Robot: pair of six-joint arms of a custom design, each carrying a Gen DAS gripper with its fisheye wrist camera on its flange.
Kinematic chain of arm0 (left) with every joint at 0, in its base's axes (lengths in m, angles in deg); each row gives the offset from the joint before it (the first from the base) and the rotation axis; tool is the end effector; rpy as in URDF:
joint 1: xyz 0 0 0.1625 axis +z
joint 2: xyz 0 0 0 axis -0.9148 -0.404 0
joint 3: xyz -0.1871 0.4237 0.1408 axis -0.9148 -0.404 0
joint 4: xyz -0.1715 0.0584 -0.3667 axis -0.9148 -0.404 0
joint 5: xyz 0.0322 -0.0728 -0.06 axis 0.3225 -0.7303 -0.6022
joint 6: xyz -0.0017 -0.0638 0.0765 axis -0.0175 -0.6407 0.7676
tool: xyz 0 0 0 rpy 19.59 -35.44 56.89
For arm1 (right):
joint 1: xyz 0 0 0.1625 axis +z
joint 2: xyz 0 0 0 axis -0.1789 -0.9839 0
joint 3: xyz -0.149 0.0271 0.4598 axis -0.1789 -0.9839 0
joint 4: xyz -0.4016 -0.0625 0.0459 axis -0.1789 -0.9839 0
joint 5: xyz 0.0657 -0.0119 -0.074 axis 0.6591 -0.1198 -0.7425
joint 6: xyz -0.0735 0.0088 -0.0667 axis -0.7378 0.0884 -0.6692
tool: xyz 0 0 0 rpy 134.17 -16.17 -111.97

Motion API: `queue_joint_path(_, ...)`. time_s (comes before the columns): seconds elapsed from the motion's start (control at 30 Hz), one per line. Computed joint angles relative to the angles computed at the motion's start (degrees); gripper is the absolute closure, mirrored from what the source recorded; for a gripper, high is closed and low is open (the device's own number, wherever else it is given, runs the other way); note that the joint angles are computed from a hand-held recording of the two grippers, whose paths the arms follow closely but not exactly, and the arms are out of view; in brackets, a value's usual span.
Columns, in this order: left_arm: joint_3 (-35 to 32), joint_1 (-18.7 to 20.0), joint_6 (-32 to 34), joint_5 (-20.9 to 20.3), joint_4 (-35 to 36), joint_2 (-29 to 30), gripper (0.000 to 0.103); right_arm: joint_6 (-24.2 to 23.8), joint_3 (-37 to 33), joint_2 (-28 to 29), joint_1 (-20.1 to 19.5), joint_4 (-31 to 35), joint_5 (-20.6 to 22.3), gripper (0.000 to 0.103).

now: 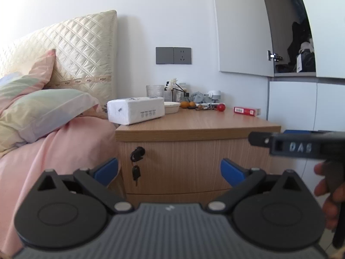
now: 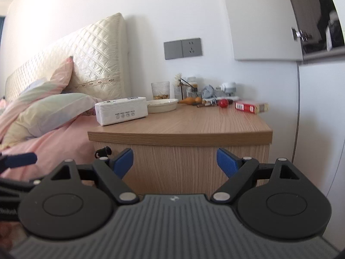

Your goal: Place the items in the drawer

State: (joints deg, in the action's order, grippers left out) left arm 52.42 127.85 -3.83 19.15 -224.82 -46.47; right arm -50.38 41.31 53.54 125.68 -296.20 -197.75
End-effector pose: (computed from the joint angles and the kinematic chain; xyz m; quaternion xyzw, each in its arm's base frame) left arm -0.0242 -0.4463 0.2946 0.2745 0.7241 -0.5567 0.3007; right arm 0.3444 -0.4960 -0.0123 0.2920 -0.7619 0.5523 0.1710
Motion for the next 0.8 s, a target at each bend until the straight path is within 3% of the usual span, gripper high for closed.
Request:
queue_joint_path(0.3, 2.76, -1.19, -1.39, 2.11, -2.99, -1.35, 0.000, 7.03, 4.33, -1.33, 0.03, -1.65, -1.65, 0.017)
queue_joint_path(0.8, 5.48, -0.89, -4.51, 1.16, -2.65, -4.48, 0.000, 1.93, 8.65, 1.77, 1.97, -10.23, 0.78, 0.017)
